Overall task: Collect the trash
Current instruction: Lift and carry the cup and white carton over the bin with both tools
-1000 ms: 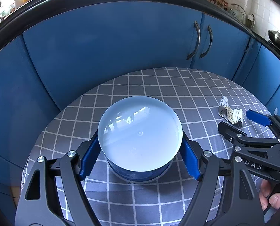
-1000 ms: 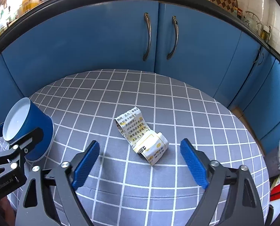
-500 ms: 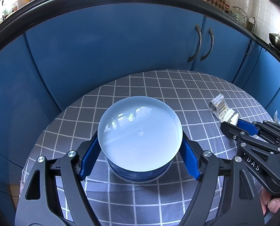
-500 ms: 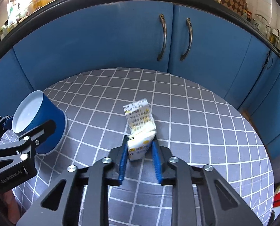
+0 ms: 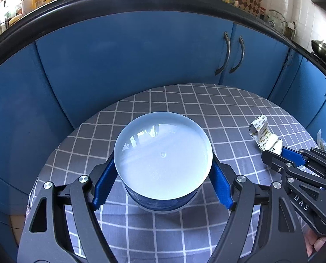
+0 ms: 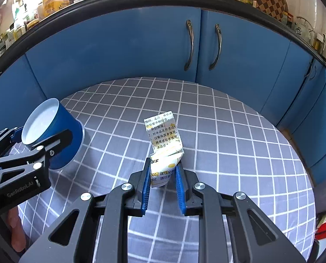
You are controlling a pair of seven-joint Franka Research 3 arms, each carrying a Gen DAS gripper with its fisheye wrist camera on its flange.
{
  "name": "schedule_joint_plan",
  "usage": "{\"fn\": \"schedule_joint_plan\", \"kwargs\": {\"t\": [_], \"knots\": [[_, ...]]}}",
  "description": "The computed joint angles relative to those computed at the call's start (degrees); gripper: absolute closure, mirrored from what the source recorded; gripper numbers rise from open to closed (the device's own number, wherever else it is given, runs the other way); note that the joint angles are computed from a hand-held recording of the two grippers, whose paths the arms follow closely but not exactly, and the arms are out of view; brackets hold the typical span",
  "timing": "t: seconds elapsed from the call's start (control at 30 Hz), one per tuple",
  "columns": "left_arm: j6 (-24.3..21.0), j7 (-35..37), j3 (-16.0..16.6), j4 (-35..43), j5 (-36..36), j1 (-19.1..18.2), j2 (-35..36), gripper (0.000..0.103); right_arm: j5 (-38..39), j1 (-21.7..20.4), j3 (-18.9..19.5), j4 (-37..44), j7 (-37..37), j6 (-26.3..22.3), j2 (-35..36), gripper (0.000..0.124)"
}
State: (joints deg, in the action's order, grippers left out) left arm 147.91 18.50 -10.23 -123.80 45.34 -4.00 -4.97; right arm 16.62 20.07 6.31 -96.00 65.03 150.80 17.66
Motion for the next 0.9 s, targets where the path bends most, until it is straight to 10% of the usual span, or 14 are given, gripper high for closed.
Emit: {"fn": "schedule_joint_plan", "kwargs": {"t": [0.9], "knots": [[-5.66,-3.26,-5.34,-5.12,-2.20,-2.72,-11.15,0.027,5.28,-1.22,-0.74,-17.93,-4.78,2.80,-18.16,0.104]]}}
